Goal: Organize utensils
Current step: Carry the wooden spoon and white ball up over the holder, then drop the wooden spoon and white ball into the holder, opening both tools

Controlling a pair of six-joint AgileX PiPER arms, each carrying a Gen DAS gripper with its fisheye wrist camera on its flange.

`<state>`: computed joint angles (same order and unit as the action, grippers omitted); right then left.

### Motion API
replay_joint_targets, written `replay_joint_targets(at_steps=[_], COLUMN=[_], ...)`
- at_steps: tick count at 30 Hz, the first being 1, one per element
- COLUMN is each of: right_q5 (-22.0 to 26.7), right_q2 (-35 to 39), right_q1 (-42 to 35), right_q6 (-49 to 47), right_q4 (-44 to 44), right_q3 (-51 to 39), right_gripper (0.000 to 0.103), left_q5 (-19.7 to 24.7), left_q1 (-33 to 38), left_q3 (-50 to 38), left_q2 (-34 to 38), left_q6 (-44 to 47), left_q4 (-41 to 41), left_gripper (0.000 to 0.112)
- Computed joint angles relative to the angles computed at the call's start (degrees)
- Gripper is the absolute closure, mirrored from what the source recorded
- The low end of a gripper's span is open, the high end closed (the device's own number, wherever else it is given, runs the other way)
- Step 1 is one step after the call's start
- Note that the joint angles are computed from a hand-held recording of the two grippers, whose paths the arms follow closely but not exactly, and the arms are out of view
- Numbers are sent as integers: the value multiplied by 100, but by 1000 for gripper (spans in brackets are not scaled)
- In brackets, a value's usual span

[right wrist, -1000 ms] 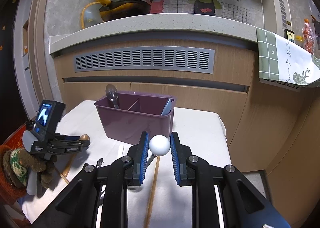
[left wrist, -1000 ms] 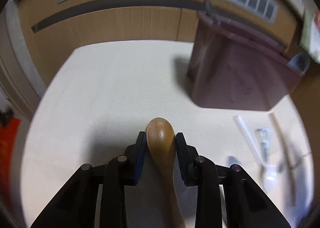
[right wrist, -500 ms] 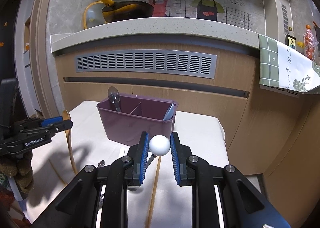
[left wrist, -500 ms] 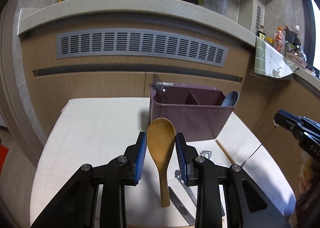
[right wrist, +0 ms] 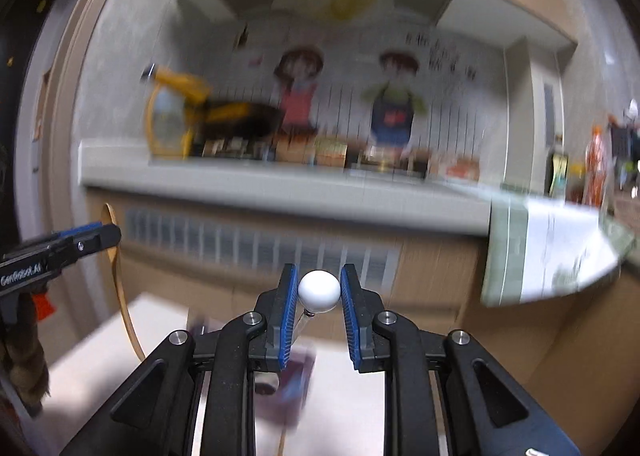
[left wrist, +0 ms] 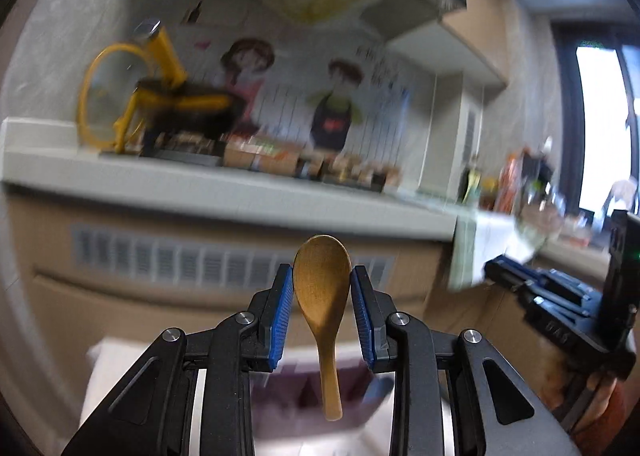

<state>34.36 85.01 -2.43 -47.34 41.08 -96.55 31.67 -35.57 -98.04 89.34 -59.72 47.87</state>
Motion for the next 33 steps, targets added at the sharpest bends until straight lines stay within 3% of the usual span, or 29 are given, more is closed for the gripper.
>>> replay_joint_targets(at_steps=[3, 8, 14, 17, 19, 20, 23, 26, 28, 29, 33], right_q5=[193, 232, 223, 1015, 1518, 1480, 643, -272, -577, -534, 683], right_q2=[670, 1358, 1784, 2201, 2425, 2377, 1730, 887, 499, 351, 209], right_q1=[446, 990, 1221, 1088, 868, 825, 734, 673, 671, 610, 94], right_q6=[1175, 1966, 1890, 1582, 1200, 1148, 855, 691, 744, 582, -272], right_q4=[-1289, -2500, -2785, -2287, -1583, -1482, -1242, -1158, -1361, -1261, -588], right_q3=[-1041, -1232, -787, -1193, -1450, -1359, -555, 395, 786, 935, 1065], right_gripper=[83, 83, 83, 83, 83, 83, 82, 81, 75, 72, 72], left_q5=[-68, -520, -791, -841, -891, -973, -1150, -1008, -746, -642, -406], left_q1=[344, 723, 965, 1114, 1116, 1099, 1040, 907, 756, 676, 447], left_q3=[-797, -820, -557, -417, -250, -97, 291, 784, 1175, 1433, 2586], left_q2=[681, 1295, 1734, 1852, 1823, 1740, 1357, 793, 411, 196, -654], left_q6=[48, -27, 626, 1317, 1062, 741, -129, -632, -829, -813, -387], left_q4=[-185, -519, -1585, -2569, -2396, -2097, -1235, -560, -270, -292, -903], left_gripper=[82, 82, 82, 80, 76, 73, 69, 69, 68, 68, 68])
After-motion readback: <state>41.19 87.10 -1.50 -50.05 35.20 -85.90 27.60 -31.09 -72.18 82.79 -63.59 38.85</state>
